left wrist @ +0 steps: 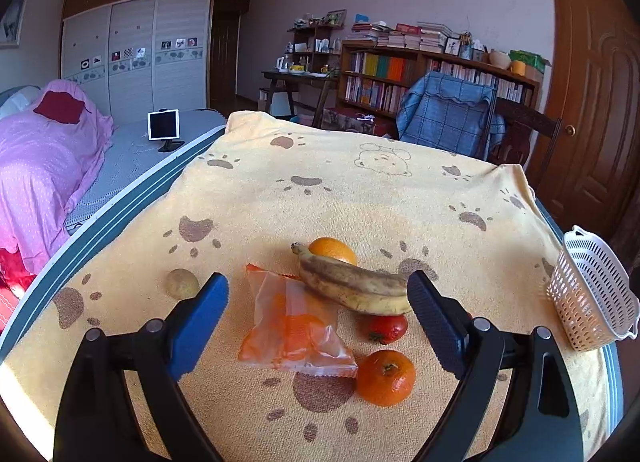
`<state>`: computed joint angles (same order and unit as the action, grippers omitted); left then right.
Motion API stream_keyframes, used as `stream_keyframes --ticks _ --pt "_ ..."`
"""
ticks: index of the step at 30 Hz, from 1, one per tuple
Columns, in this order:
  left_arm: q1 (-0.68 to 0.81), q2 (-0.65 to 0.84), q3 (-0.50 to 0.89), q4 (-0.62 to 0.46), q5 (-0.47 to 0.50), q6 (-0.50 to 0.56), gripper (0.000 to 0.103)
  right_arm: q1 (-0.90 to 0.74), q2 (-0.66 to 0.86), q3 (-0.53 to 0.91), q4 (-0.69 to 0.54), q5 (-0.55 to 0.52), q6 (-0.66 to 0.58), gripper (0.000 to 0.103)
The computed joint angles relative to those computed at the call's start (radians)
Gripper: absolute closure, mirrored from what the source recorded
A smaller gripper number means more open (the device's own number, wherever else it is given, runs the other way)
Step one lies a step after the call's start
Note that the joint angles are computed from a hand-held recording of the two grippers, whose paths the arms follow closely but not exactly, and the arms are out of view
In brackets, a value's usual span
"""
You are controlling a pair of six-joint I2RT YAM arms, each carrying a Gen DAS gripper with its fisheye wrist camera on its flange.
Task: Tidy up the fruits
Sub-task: 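Reach the left tool to the clear snack bag and close on it, then lift the snack bag with the left tool while the right tool grasps the leafy tangerine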
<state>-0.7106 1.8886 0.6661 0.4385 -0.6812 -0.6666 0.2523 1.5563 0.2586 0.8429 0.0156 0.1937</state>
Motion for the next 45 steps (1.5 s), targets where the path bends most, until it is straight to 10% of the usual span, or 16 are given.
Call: stream_keyframes --ticks 29,33,45 --pt "0.098 0.124 0.090 -0.095 0.168 0.027 0.019 0.156 0.155 0.051 0.003 0.006 -0.121 0.019" --pt "0.123 0.152 0.131 -0.137 0.226 0.039 0.038 0.156 0.167 0.055 0.002 -0.003 -0.129 0.019" --pt "0.055 0.080 0.026 -0.070 0.144 0.020 0.044 0.148 0.205 0.081 -0.010 -0.021 -0.143 0.019"
